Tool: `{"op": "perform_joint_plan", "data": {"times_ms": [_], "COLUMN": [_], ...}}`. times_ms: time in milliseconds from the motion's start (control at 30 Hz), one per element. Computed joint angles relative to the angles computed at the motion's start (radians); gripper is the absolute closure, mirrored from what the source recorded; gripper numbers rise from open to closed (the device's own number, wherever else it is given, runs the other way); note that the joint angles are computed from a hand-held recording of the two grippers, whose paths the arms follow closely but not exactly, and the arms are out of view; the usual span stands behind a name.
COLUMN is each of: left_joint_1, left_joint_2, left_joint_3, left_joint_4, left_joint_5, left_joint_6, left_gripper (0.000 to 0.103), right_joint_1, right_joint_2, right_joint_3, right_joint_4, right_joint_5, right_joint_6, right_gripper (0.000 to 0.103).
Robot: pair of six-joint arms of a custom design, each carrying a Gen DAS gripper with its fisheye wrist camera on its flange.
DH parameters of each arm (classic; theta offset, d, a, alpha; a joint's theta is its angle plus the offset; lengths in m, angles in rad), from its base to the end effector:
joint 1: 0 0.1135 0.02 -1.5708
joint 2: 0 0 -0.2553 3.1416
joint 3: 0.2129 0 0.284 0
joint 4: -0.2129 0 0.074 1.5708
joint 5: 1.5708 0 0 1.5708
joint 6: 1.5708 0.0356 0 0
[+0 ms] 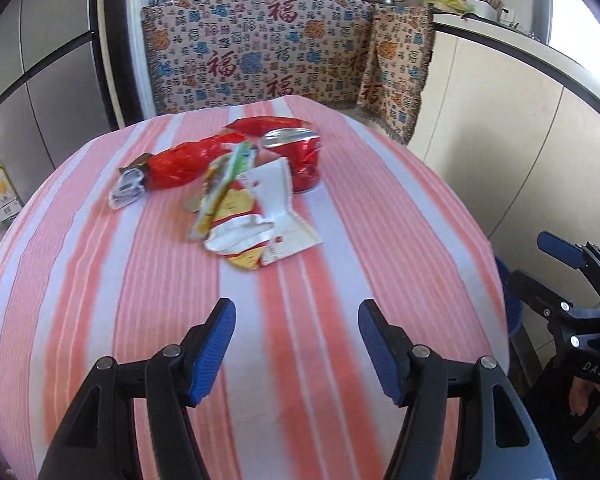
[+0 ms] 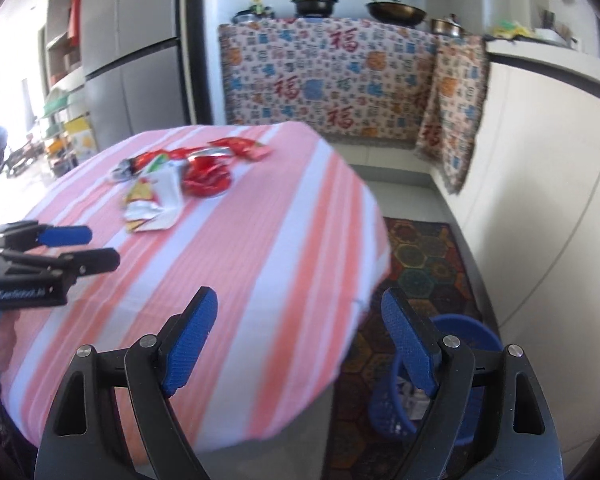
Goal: Collect trash
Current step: 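Bring both tools back over the table, then grasp the white torn wrapper with the left tool while the right tool grasps the crushed red can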
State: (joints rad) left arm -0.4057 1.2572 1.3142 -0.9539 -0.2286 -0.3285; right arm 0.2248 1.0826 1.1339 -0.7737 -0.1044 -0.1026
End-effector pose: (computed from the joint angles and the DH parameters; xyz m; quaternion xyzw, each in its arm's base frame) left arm 0.2630 -0.1042 0.3472 -0.0015 0.9384 -0.0174 0.3452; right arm 0.2492 0.0608 0.3408 -0.1695 0.8945 0.0726 0.4074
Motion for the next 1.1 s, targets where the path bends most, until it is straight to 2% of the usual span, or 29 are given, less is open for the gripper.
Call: {"op": "perform_joint_plan", "data": {"times_ms": [233, 400, 633, 800, 933, 1100], "left_joint_1": [0.155, 0.197, 0.206, 0.263, 0.277, 0.297], "left_joint_2": [-0.094, -0.136, -0.08, 0.004, 0.104, 0.173], "left_joint_3": [-0.117, -0.171, -0.129, -0.059, 0.012, 0.061], "left_joint_4": [-0.003, 0.006, 0.02, 0.054, 0.093, 0.124], "left_joint_5": [0.053, 0.08, 0.117, 0.266, 0.306, 0.423], "left_joint_6": [0.052, 0.083, 0.153, 0.216, 0.218, 0.184], "left_gripper": [0.038, 0.038, 0.033, 0.033, 0.033, 0.033], "right_joint_1": [0.15, 0.203, 0.22, 0.226, 0.222, 0.225], "right_joint_2": [0.042, 0.098, 0.132, 0.128, 0.118, 0.106], "right_joint_3": [-0.019, -0.016, -0.014, -0.022, -0.025, -0.031], "right_joint_4": [0.032, 0.034, 0.028, 0.031, 0.025, 0.022], "right_joint_5": [0.063, 0.075, 0.059, 0.059, 0.052, 0.053], "right_joint_6": [0.021, 0.014, 0.008, 0.005, -0.001, -0.014], "right_gripper": [0.017, 0.017, 0.017, 0.016, 0.016, 0.016]}}
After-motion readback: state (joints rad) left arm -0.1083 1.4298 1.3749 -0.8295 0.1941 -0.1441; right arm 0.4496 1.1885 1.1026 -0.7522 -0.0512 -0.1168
